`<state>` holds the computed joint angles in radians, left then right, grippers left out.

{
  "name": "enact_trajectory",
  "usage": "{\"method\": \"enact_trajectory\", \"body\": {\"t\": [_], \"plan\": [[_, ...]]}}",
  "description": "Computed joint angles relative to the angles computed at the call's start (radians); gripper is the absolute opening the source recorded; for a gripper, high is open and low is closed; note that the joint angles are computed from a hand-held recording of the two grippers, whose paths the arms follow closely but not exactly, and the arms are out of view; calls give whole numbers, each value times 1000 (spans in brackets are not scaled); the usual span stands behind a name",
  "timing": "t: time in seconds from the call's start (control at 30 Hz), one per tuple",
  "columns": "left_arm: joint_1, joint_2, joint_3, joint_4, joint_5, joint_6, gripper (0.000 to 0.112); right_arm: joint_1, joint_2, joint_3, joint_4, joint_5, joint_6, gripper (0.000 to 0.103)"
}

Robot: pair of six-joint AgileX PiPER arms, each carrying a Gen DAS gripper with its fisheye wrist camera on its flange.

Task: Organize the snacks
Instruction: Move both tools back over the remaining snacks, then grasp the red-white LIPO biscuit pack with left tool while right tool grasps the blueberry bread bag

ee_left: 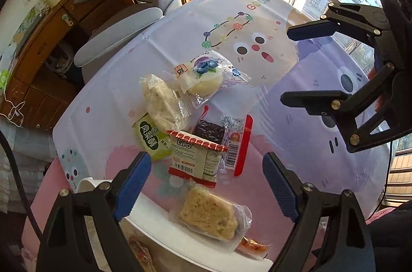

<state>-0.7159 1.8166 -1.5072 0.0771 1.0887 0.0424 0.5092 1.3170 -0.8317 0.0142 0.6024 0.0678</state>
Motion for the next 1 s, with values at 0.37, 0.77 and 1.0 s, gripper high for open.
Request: {"method": "enact_trajectory", "body": {"t": [0.37, 0.77, 1.0], "plan": [[44, 151, -50, -9, -22, 43, 87, -95, 209, 17, 314, -253, -440, 78], [88, 226, -52, -8, -41, 49, 85, -96, 386, -10, 655, -385, -709, 79], [111, 233, -18, -15, -102, 43, 76, -79, 441, -38, 671, -399, -731, 79]]}}
